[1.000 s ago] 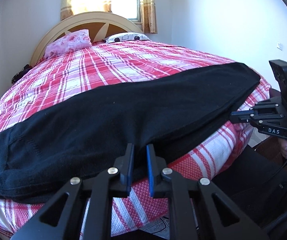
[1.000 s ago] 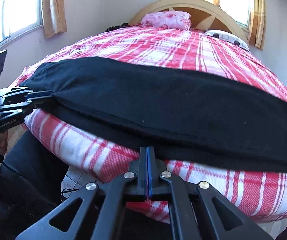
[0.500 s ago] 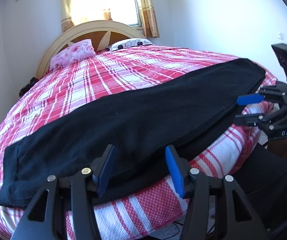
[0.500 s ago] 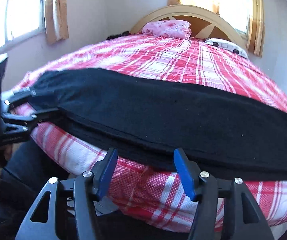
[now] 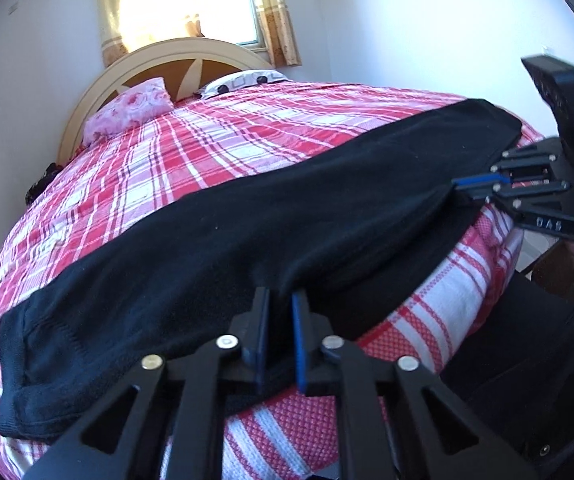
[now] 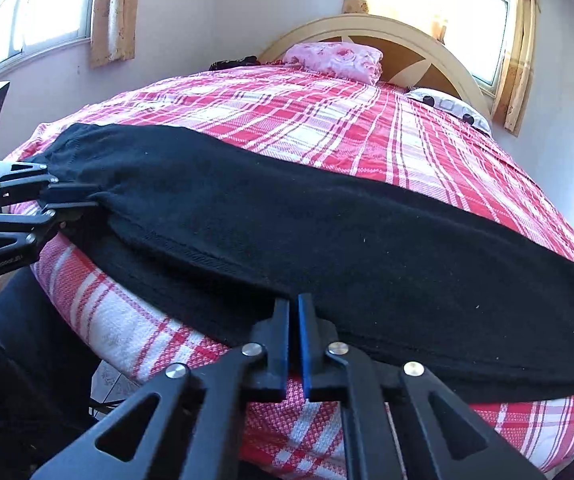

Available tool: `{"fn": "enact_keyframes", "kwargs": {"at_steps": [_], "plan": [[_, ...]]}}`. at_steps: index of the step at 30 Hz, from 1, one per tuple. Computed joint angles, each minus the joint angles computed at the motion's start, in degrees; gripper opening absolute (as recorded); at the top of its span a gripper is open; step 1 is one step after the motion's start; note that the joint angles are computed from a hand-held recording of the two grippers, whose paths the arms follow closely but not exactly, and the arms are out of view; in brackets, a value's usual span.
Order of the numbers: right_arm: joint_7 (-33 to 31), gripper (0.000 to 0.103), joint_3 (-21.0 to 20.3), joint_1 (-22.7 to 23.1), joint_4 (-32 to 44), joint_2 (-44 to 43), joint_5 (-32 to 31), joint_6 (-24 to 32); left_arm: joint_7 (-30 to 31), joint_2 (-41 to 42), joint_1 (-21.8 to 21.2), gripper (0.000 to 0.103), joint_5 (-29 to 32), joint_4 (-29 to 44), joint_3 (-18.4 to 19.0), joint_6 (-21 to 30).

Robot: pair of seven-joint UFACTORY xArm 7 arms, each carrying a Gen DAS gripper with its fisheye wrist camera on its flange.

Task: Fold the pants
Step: 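Open both grippers and release the folded pants onto the bed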

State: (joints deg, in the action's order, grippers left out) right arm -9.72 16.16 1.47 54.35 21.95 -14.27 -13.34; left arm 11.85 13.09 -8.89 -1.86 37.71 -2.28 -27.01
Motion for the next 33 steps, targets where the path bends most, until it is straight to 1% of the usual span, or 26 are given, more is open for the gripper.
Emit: {"fn": "enact_keyframes", "kwargs": {"at_steps": [3, 5, 7, 8, 9, 10, 12, 14, 15, 16, 17, 18, 19, 21, 22, 23, 24, 25, 26, 27, 28, 29, 30, 31, 32, 33], "plan": [[0.5, 0.003, 2.5, -2.8, -1.6, -1.6, -1.7, -0.3, -4.4, -1.2, 3.5, 0.006, 5.5, -1.2, -1.9, 0.0], [1.5, 0.003, 4.6, -5.3, -2.6, -2.5, -3.2, -0.5, -10.3, -2.0, 7.5, 0.006, 12.6, -1.6, -3.7, 0.3], [2.3, 0.003, 5.6, -6.7, -2.9, -2.7, -4.5, -0.2, -11.1, -1.9, 7.3, 0.006, 13.8, -1.6, -3.1, 0.8], [1.8, 0.003, 3.7, -4.8, -2.7, -2.5, -4.2, 0.1, -11.9, -1.7, 7.6, 0.006, 14.7, -1.3, -3.2, 1.5], [0.9, 0.003, 0.5, -1.5, -2.5, -2.1, -3.1, -0.3, -13.3, -1.5, 8.6, 0.006, 16.7, -1.2, -3.6, 1.7], [0.6, 0.003, -0.6, -0.3, -1.9, -1.3, -2.5, 0.3, -13.6, -1.6, 8.7, 0.006, 17.4, -1.3, -3.6, 1.7], [0.1, 0.003, -0.1, -0.6, -1.5, -0.6, -2.0, 1.3, -12.7, -2.2, 7.8, 0.006, 16.7, -1.8, -2.8, 1.7], [-0.2, 0.004, 2.3, -3.2, -1.9, -0.7, -2.6, 1.3, -16.0, -2.4, 9.8, 0.009, 20.0, -1.7, -3.8, 2.0], [0.1, 0.008, 5.0, -6.0, -1.9, -0.5, -3.2, 1.6, -18.7, -2.5, 11.5, 0.009, 22.8, -1.5, -4.6, 2.1], [0.5, 0.011, 6.7, -8.0, -1.7, -0.4, -3.3, 1.9, -19.5, -2.6, 11.6, 0.009, 23.4, -1.4, -4.5, 1.8], [0.6, 0.017, 6.2, -7.5, -1.9, -0.7, -2.8, 1.8, -20.1, -3.0, 11.6, 0.009, 23.6, -1.7, -4.3, 0.9], [0.6, 0.019, 5.8, -7.2, -2.2, -1.1, -2.5, 1.6, -21.1, -3.4, 11.8, 0.009, 24.6, -2.1, -4.3, -0.4], [0.7, 0.02, 7.0, -8.5, -2.9, -1.6, -3.0, 1.2, -21.9, -3.7, 11.9, 0.01, 25.5, -2.3, -4.1, -1.3], [1.5, 0.023, 10.6, -12.5, -4.1, -2.2, -5.3, 0.2, -25.4, -3.9, 12.8, 0.016, 28.9, -2.0, -4.0, -3.1], [2.8, 0.023, 14.6, -17.0, -4.6, -2.1, -7.7, 0.1, -26.0, -3.7, 12.5, 0.023, 28.9, -1.8, -3.6, -4.0], [4.2, 0.023, 17.7, -20.3, -4.6, -1.6, -9.6, 0.3, -26.3, -3.3, 12.1, 0.034, 28.4, -1.5, -3.2, -4.6], [5.7, 0.023, 21.3, -24.2, -4.3, -0.8, -11.5, 0.7, -27.2, -2.7, 12.1, 0.041, 28.7, -0.9, -3.0, -4.7], [7.0, 0.023, 24.8, -27.8, -3.9, 0.3, -13.1, 1.3, -26.6, -1.8, 11.3, 0.05, 26.7, -0.1, -2.7, -4.7], [7.9, 0.023, 26.1, -29.1, -3.1, 1.2, -13.2, 1.7, -25.1, -1.1, 9.3, 0.054, 23.6, 0.4, -1.3, -4.6], [8.5, 0.023, 25.0, -28.0, -2.7, 1.2, -12.2, 1.4, -25.2, -0.3, 9.7, 0.054, 22.9, 1.2, -1.8, -4.4], [9.1, 0.024, 22.7, -25.7, -2.2, 1.0, -10.9, 1.1, -27.4, 1.0, 12.4, 0.054, 24.5, 2.6, -4.0, -4.1], [9.8, 0.024, 20.3, -23.2, -1.2, 1.2, -9.5, 1.3, -31.6, 2.1, 13.7, 0.054, 28.3, 3.9, -4.0, -3.7], [10.1, 0.024, 18.5, -21.5, -0.6, 1.4, -8.8, 1.5, -33.5, 2.7, 14.6, 0.054, 29.7, 4.8, -4.6, -2.4], [10.1, 0.024, 14.5, -17.5, 0.3, 1.5, -6.8, 2.0, -34.0, 3.1, 14.6, 0.054, 29.9, 5.4, -4.8, -1.0], [10.0, 0.024, 12.9, -15.9, 0.7, 1.7, -5.9, 2.4, -33.5, 3.4, 14.1, 0.054, 29.4, 5.5, -4.6, 0.3], [9.8, 0.024, 13.6, -16.7, 0.8, 2.1, -5.7, 2.2, -33.0, 3.5, 13.8, 0.054, 29.0, 5.3, -4.6, 0.8]]}}
